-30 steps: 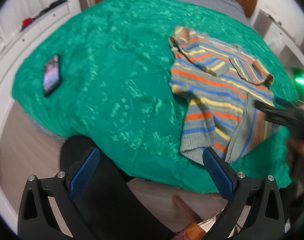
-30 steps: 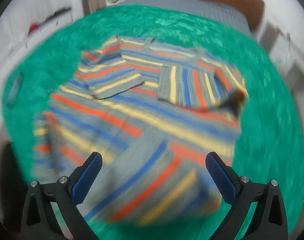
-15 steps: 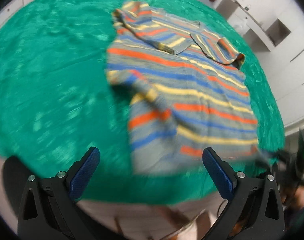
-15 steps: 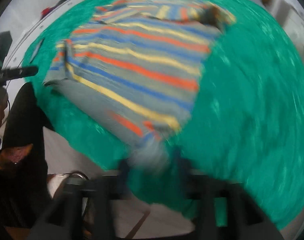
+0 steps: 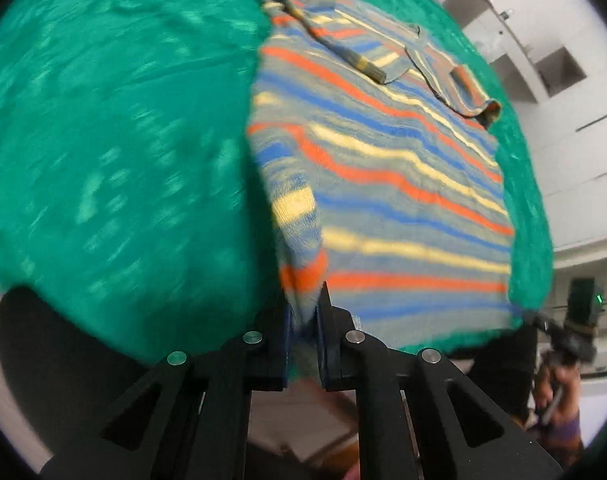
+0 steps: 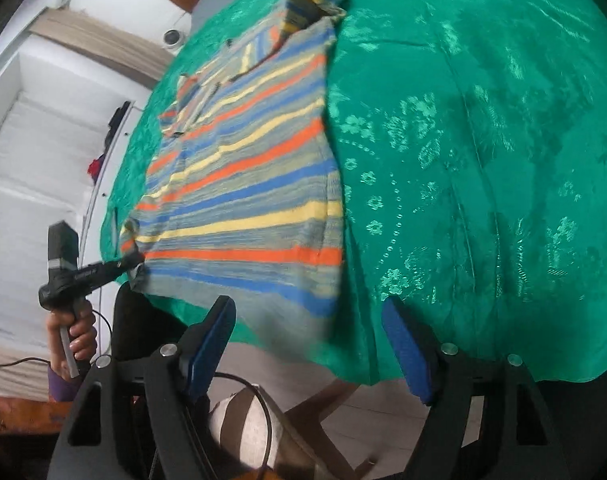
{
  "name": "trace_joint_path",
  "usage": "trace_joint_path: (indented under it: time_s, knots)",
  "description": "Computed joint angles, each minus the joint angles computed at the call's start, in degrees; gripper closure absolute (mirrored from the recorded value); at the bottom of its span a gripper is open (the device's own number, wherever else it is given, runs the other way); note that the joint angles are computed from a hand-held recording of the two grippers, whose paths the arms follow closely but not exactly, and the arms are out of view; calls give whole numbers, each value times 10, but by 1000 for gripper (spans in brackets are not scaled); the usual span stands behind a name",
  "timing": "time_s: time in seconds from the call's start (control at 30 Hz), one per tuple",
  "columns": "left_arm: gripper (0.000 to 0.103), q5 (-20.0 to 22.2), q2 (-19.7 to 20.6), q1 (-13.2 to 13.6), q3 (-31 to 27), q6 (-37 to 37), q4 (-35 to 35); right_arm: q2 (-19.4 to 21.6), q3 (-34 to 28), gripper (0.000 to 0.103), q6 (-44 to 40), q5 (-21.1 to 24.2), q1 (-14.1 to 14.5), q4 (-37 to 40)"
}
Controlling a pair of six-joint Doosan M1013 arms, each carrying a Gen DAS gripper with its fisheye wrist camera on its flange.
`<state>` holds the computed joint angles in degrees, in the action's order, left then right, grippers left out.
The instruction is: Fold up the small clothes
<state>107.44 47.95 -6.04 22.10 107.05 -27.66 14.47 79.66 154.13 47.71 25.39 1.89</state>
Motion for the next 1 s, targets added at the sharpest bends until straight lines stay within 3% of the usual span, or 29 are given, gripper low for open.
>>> trace_joint_path:
  time_s: [0.1, 0.13, 0.17, 0.23, 0.27, 0.33, 0.4, 0.43, 0.47, 0.53, 0.67, 0.83, 1.0]
  knots:
    - [90, -25, -17, 5, 30, 23, 31, -8, 17, 28, -6, -27, 0, 7]
    - [70, -31, -16, 6, 32, 27, 31, -8, 21, 28, -7, -35, -2, 16]
    - [40, -35, -17, 8, 38, 26, 20, -8, 26, 28, -15, -42, -5, 26]
    - [14, -65, -25, 10, 65, 18, -14, 2, 23, 28, -21, -30, -8, 35]
    - [13, -94, -34, 7, 86, 26, -10, 5, 21, 28, -25, -19, -7, 35]
    - [17, -121, -37, -6, 97, 39, 31, 14, 11, 28, -37, -1, -4, 24]
    - [46, -136, -39, -15, 111, 62, 75, 22, 0, 42, -66, 24, -2, 29]
    - [97, -140, -41, -20, 118, 73, 90, 26, -10, 73, -77, 49, -1, 28]
    - [99, -114, -32, -20, 104, 76, 80, 28, -21, 97, -72, 85, 2, 8]
    - [100, -127, -46, -19, 119, 87, 80, 15, -19, 98, -59, 92, -2, 17]
    - [100, -135, -69, -17, 150, 114, 93, 18, -75, 99, -37, 222, 20, -71]
    - [100, -184, -76, -44, 187, 121, 193, 55, -79, 99, -36, 259, 17, -60]
    - [94, -201, -73, -58, 190, 124, 235, 59, -67, 100, -15, 246, 13, -61]
